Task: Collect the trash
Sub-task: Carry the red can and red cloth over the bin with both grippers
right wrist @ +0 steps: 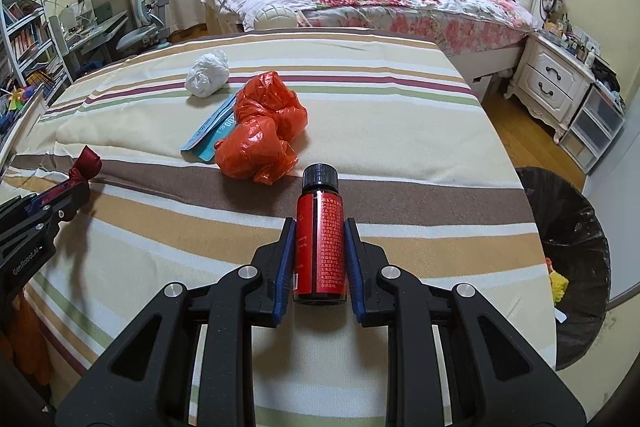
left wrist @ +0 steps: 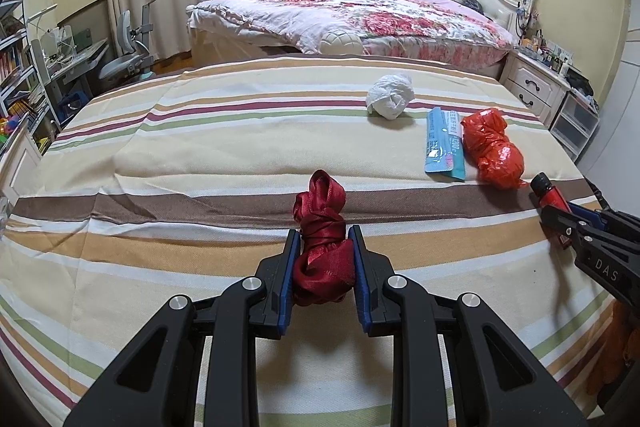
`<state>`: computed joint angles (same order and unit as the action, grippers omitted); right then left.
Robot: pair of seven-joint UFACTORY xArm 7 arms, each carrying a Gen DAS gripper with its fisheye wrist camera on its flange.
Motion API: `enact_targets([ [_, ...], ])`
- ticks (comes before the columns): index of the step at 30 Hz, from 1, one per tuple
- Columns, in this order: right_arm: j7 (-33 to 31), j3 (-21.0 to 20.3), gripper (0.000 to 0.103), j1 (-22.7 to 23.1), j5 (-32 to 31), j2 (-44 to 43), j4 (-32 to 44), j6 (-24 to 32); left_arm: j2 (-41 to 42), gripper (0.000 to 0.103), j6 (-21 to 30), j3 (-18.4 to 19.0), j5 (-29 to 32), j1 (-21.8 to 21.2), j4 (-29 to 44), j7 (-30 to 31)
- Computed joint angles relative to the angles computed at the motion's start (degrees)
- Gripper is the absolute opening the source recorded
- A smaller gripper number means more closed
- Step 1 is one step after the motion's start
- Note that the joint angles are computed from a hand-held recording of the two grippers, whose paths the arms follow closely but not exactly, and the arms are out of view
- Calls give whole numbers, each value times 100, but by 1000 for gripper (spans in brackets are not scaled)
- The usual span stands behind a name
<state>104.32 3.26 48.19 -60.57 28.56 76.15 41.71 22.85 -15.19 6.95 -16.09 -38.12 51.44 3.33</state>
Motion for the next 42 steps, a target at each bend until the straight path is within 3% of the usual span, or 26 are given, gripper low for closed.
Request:
enact_targets([
  [9, 762, 100, 23, -10, -429, -584, -712, 154, -116, 26, -232, -310, 11, -34, -78, 121],
  [19, 1598, 606, 23, -427, -809, -1516, -1717, 687, -49, 26, -191, -252, -300, -736, 257, 567],
  [31, 2183, 1194, 23, -929, -554, -2575, -2837, 1504, 350, 26, -16, -218, -103, -1355, 1137, 657],
  [36, 2271, 1334, 23, -1123, -392, -2861, -3175, 1657, 636, 26, 230, -332, 214, -1405, 1666, 442],
  [42, 2276, 1413, 23, -1335, -280, -3089, -3457, 1748, 1041, 26, 462, -157, 633, -1716, 2295, 63],
])
